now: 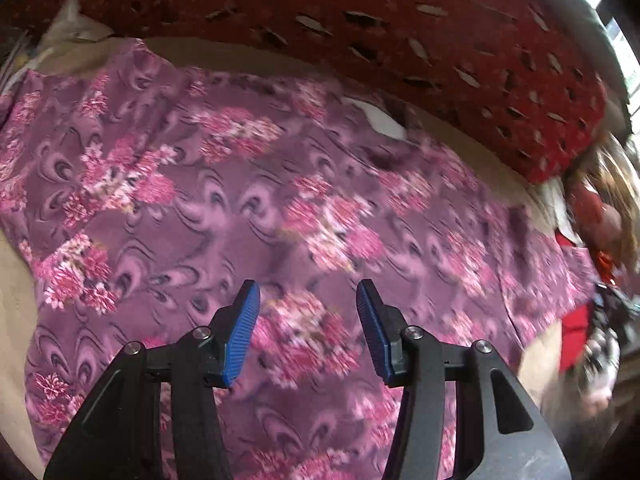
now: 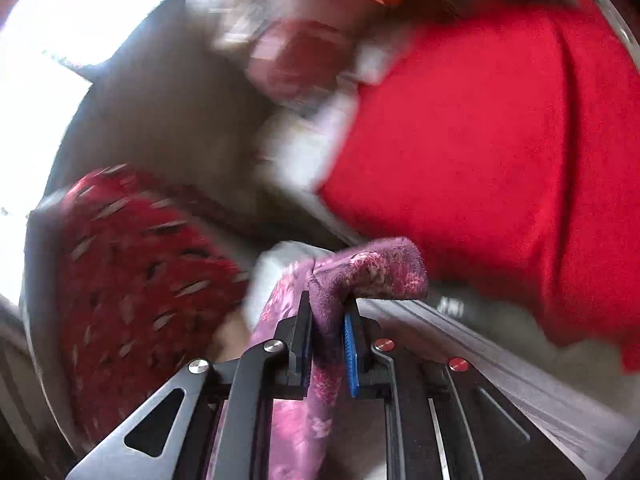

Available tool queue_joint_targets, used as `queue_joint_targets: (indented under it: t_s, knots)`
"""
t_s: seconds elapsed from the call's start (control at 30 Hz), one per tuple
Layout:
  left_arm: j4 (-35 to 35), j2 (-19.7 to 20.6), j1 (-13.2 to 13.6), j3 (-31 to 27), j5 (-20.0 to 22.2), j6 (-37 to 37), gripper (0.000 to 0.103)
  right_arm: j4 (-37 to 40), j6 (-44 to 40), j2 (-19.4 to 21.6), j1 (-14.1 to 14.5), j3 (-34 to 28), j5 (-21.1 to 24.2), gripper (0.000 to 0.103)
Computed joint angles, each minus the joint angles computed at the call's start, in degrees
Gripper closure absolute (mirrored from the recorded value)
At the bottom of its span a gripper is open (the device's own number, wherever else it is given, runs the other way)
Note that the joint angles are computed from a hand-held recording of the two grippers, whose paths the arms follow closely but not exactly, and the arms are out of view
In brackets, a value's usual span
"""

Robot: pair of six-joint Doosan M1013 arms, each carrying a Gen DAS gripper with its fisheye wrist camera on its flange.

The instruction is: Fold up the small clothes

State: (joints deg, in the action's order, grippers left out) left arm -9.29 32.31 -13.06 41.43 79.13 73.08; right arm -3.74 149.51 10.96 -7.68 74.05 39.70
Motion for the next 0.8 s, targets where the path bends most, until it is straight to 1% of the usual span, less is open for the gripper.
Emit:
queue_joint_targets:
  t_s: [0.1,0.17,0.27,0.37,0.47,0.53,0.57,0.6,0.73,0.77,0.8]
  knots:
    - [0.5,-1.2,0.3,3.0,-2.5,0.0,0.055,4.7,-9.5,0.6,2.5,-3.6,1.8,0.091]
    - [-0.9,-2.0,0.7,4.5,-4.0,1.4,0.055,7.3,-14.8,1.6,4.9,-6.2,3.5,0.091]
    - [-3.8,-2.1,1.9,4.6,-4.6,2.8,0.055,10.1,-19.4,4.0,9.0,-10.0,5.6,0.091]
    - [-5.6,-2.1,3.1,4.6,-4.7,2.9,0.055,12.7,-22.5,6.8,12.3,-13.8,7.6,0.091]
    - [-9.8,-1.7,5.0,4.0,-4.1,2.3,0.054,15.3,-26.5,10.8,16.0,-19.6,10.6,0.091]
    - [-11.0,-1.5,5.9,3.8,-4.0,1.5,0.054,17.1,-28.4,13.7,17.7,-23.6,12.7,0.091]
    - [-11.6,-1.6,6.3,3.8,-4.2,1.2,0.054,18.0,-29.5,15.5,19.0,-26.3,14.2,0.091]
    - [-12.4,-1.6,6.8,3.9,-4.5,0.9,0.054,18.7,-30.2,16.4,19.6,-27.7,14.9,0.091]
    - [-14.5,-2.3,8.4,4.8,-6.5,0.3,0.054,20.4,-33.5,22.4,23.3,-37.1,20.3,0.091]
    - [-15.2,-2.5,8.8,5.1,-6.9,0.4,0.054,20.0,-34.1,23.8,24.0,-39.2,22.1,0.086]
    - [-16.1,-2.5,9.1,5.3,-7.1,0.6,0.054,19.5,-34.4,25.2,24.8,-41.2,24.8,0.085]
